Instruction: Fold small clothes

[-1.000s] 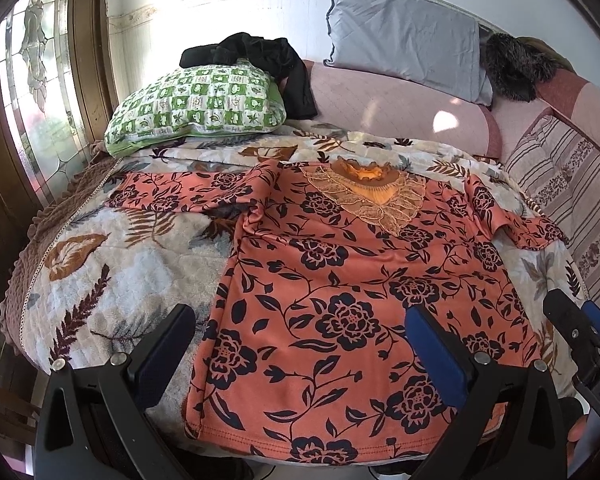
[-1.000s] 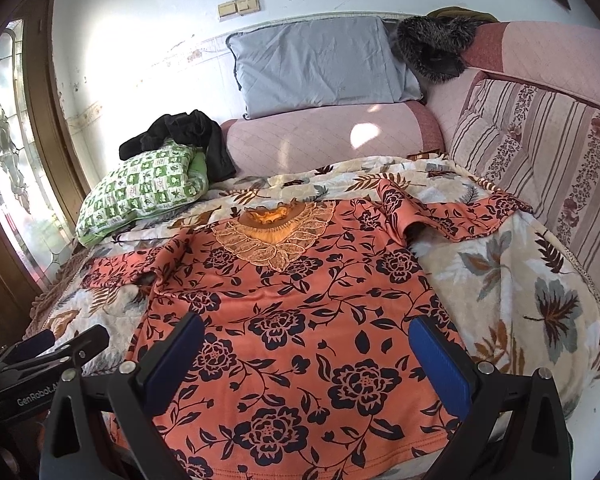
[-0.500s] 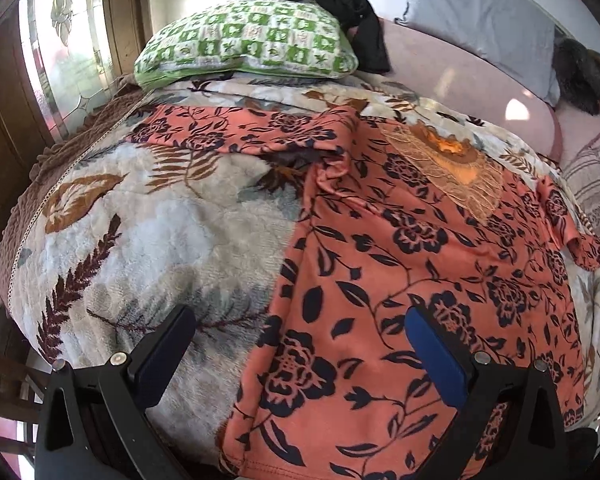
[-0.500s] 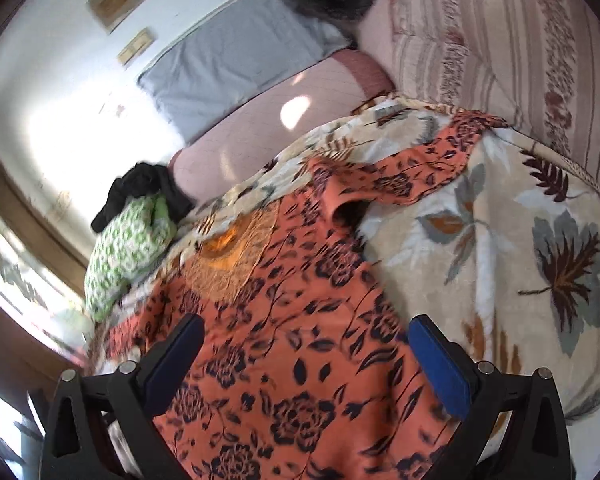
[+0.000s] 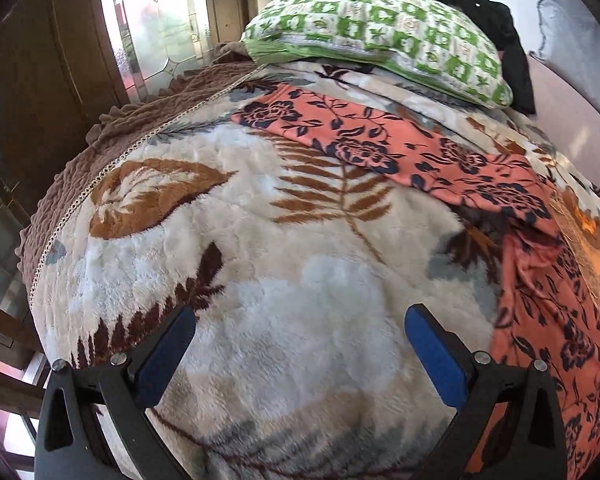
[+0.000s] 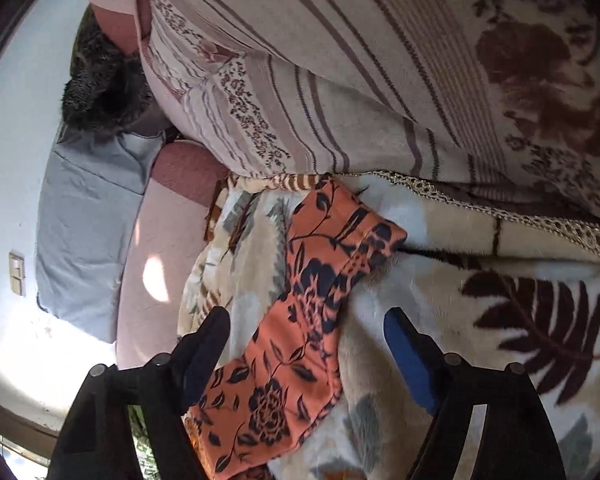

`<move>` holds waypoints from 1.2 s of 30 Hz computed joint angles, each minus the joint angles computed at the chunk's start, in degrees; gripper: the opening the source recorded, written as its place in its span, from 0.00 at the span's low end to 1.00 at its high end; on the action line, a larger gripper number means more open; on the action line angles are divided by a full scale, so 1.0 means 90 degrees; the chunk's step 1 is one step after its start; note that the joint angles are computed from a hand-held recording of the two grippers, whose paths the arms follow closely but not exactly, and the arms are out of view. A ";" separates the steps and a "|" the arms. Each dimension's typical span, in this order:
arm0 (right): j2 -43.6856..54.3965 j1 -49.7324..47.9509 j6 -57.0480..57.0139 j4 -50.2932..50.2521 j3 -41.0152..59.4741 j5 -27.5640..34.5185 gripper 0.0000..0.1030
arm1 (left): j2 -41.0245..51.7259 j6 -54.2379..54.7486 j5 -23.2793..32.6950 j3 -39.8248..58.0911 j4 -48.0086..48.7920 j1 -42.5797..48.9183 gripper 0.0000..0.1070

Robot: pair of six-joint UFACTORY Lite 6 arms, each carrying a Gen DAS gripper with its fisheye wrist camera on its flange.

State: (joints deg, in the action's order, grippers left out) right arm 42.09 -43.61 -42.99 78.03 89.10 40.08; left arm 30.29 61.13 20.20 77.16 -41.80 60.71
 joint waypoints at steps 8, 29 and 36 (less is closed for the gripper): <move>-0.0516 0.1506 0.2084 -0.3698 0.1061 -0.1520 0.05 | 0.0815 -0.0219 0.0189 0.0687 0.0179 0.0108 0.96; 0.0204 0.9097 0.5426 -0.5431 0.1055 -0.2902 1.00 | 0.1186 0.0128 0.1599 0.1468 -0.0263 0.0624 0.96; -0.1828 0.7682 0.1273 -0.1173 -0.1148 -0.3353 1.00 | 0.1230 0.0054 0.1908 0.1592 -0.0511 0.0778 0.96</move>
